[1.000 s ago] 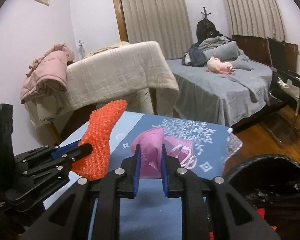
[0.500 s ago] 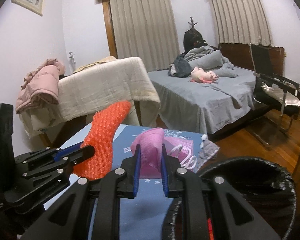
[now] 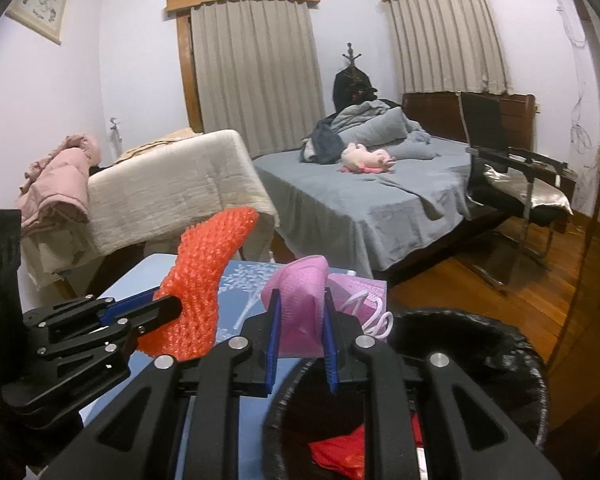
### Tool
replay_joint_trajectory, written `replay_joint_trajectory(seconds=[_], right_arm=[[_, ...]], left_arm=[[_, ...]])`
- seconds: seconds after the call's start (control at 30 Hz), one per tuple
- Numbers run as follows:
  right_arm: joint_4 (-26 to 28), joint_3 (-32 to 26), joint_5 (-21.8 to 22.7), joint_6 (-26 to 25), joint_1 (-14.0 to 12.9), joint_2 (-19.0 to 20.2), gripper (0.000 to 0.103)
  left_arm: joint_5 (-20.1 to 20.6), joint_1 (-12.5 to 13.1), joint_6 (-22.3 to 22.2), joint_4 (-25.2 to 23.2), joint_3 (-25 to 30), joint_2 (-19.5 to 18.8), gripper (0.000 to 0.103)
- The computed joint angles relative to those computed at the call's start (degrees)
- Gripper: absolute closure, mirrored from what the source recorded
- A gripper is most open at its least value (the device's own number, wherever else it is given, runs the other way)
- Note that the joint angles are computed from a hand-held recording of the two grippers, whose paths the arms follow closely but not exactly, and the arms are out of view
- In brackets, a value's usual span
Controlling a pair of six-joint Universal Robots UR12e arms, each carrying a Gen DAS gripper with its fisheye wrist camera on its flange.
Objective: Collect trash
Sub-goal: 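Carry the orange mesh net and pink strip over the bin with both grippers, then open the left gripper over the bin while the right gripper releases the pink strip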
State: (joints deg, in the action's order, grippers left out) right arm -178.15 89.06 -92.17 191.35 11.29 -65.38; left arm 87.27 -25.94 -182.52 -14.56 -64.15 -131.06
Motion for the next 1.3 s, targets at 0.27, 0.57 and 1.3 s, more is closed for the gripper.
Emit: replay_joint_trajectory(seconds=[0.27,0.57,1.3], right_arm=[[-0.85,3.45,-2.50,1.19,-1.22,-2.13,0.084],[-0.52,6.66,-4.45,2.36,-2.90,-3.94,0.084],[3.52,8.96,-5.17,4.59,-5.01,-3.99,0.084]], left_arm=[[-3.25,-1.74,2.61,-1.14,2.44,-1.74,0.087],[-6.42,-2.90,4.69,-3.23,5.53,-3.97,0.087],[-8.54,-4.12,6.13,-9.80,13.06,-9.81,0.086]])
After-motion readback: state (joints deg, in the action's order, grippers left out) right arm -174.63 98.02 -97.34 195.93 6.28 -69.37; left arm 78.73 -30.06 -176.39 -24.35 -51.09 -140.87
